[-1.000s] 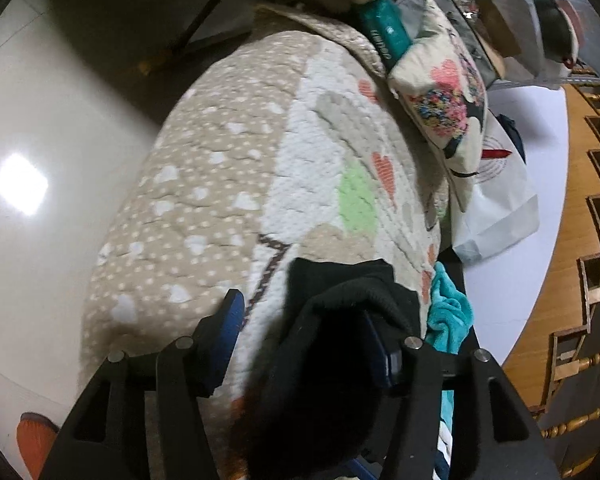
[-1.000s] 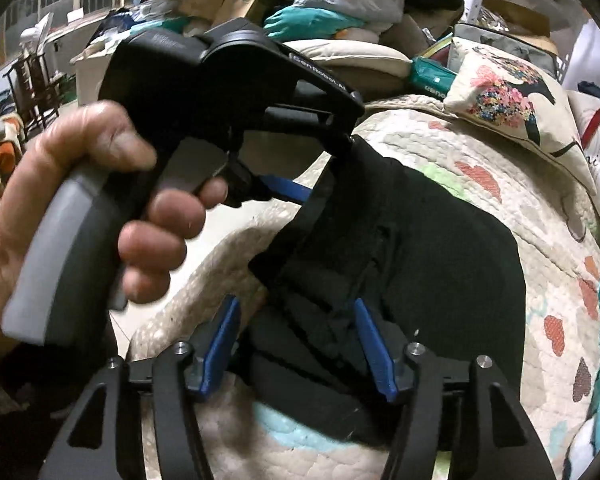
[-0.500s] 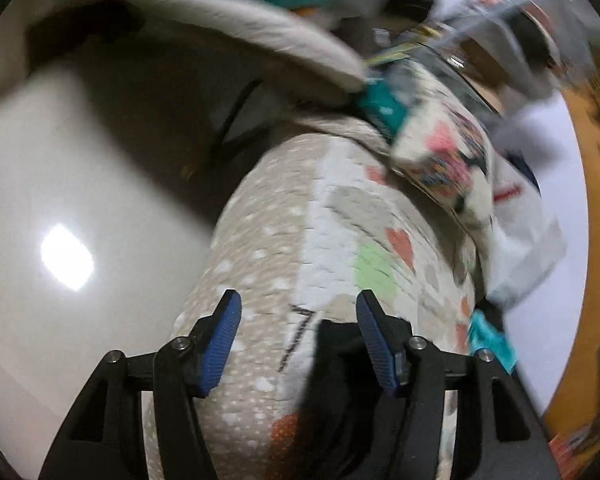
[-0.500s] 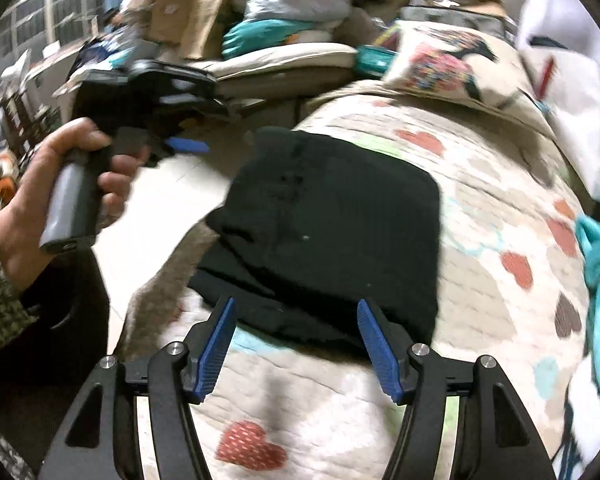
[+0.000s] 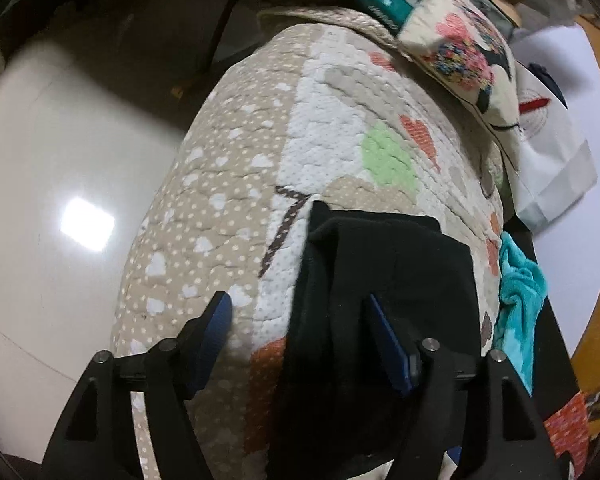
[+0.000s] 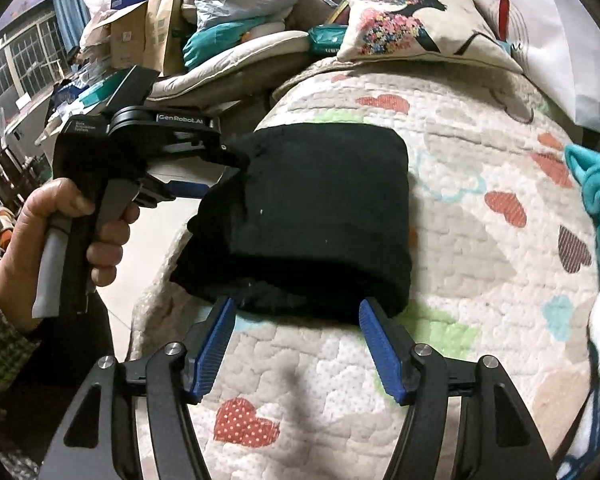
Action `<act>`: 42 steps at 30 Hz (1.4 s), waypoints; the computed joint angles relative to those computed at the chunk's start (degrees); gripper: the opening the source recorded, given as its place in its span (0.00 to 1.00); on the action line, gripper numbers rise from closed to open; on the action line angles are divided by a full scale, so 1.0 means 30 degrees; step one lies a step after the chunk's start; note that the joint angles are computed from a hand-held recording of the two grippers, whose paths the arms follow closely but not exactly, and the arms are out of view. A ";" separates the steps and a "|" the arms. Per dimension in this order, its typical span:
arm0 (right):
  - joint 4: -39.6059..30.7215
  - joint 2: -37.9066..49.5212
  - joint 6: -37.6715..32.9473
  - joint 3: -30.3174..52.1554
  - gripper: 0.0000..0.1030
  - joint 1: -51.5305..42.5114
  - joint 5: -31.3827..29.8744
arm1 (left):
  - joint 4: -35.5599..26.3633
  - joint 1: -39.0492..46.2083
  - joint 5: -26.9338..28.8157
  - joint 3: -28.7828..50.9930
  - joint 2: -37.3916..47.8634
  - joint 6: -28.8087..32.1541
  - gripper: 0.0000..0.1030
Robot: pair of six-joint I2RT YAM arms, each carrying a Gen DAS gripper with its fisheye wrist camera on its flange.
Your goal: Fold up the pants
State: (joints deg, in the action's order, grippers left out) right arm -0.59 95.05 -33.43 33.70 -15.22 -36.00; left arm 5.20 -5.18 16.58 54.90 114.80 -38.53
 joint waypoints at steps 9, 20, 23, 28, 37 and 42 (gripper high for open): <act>-0.0871 0.0102 0.0503 0.0875 0.70 -0.1590 -0.1160 | -0.0289 -0.0061 -0.2018 -0.1087 -0.1033 -0.0778 0.71; -0.1882 0.0382 0.1449 0.2836 0.72 -0.2278 -0.1469 | 0.2257 -0.1883 -0.4362 -0.4302 -0.4745 0.0114 0.71; -0.2901 0.1064 0.1356 0.4564 0.78 -0.1958 -0.1171 | 0.2646 -0.2066 -0.3434 -0.4247 -0.4277 -0.0307 0.71; -0.3933 0.3888 0.2734 0.8285 0.79 -0.1246 -0.0752 | 0.3622 -0.1642 -0.1091 -0.3956 -0.2723 -0.1462 0.71; -0.6550 0.9373 0.5710 1.3541 0.79 -0.0917 -0.2309 | 0.3713 -0.1896 -0.0855 -0.2845 -0.1166 -0.1399 0.71; -0.7212 1.0664 0.5714 1.4617 0.79 -0.0564 -0.3063 | 0.3665 -0.2184 -0.0831 -0.2107 -0.0280 -0.1406 0.78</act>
State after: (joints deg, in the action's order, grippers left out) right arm -22.22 127.04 -16.29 77.55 -16.92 -45.19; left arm 16.20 -11.74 14.08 48.58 113.96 -42.74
